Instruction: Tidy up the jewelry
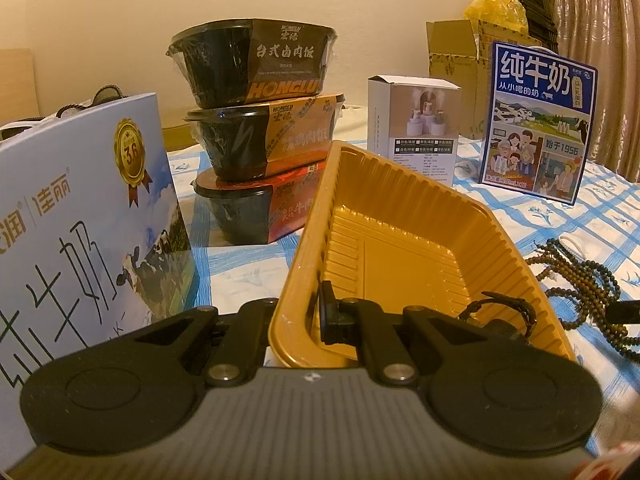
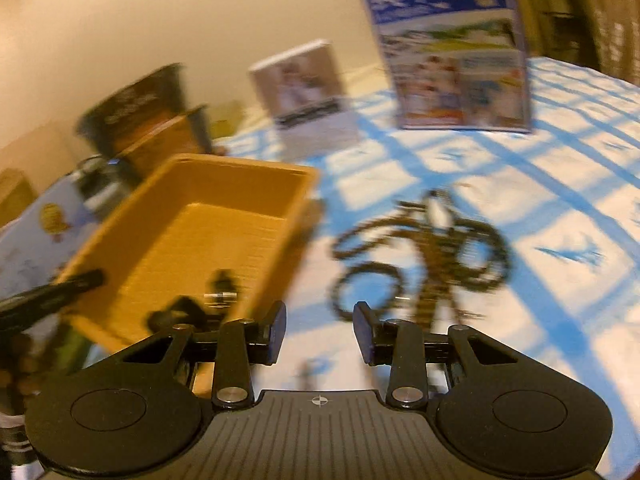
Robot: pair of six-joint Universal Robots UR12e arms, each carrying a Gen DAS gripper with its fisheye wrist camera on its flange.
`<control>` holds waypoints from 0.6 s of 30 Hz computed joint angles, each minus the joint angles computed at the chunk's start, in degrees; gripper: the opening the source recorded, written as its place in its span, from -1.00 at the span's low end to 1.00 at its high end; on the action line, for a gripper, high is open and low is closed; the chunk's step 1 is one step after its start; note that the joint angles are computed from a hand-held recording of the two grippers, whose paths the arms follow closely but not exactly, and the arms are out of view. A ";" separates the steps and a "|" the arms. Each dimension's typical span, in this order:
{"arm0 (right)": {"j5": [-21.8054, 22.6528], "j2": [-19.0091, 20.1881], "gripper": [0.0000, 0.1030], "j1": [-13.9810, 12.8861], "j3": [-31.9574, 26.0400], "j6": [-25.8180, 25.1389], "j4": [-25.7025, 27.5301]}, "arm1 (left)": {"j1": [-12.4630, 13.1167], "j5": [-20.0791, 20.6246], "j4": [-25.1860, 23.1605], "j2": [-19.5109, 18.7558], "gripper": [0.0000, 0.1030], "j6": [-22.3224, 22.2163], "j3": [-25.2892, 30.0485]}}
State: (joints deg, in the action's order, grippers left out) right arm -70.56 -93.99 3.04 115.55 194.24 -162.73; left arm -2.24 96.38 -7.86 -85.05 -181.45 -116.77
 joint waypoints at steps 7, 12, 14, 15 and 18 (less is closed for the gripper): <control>0.74 1.50 -0.27 -2.16 -1.11 -1.07 1.46 | 0.04 -0.04 -0.06 0.00 -0.86 0.19 0.04; 1.67 3.28 -0.31 -2.89 -2.79 -3.94 1.88 | 0.04 0.00 0.02 -0.02 -0.86 0.23 0.02; 2.29 4.02 -0.49 -3.04 -3.34 -4.65 1.82 | 0.00 0.02 0.06 -0.01 -0.86 0.26 0.00; 2.47 4.53 -0.51 -3.05 -3.77 -4.97 1.90 | 0.02 0.02 0.05 -0.01 -0.86 0.30 0.01; 2.22 6.03 -0.53 -2.79 -5.21 -6.86 2.79 | 0.02 0.04 0.10 -0.04 -0.86 0.51 0.02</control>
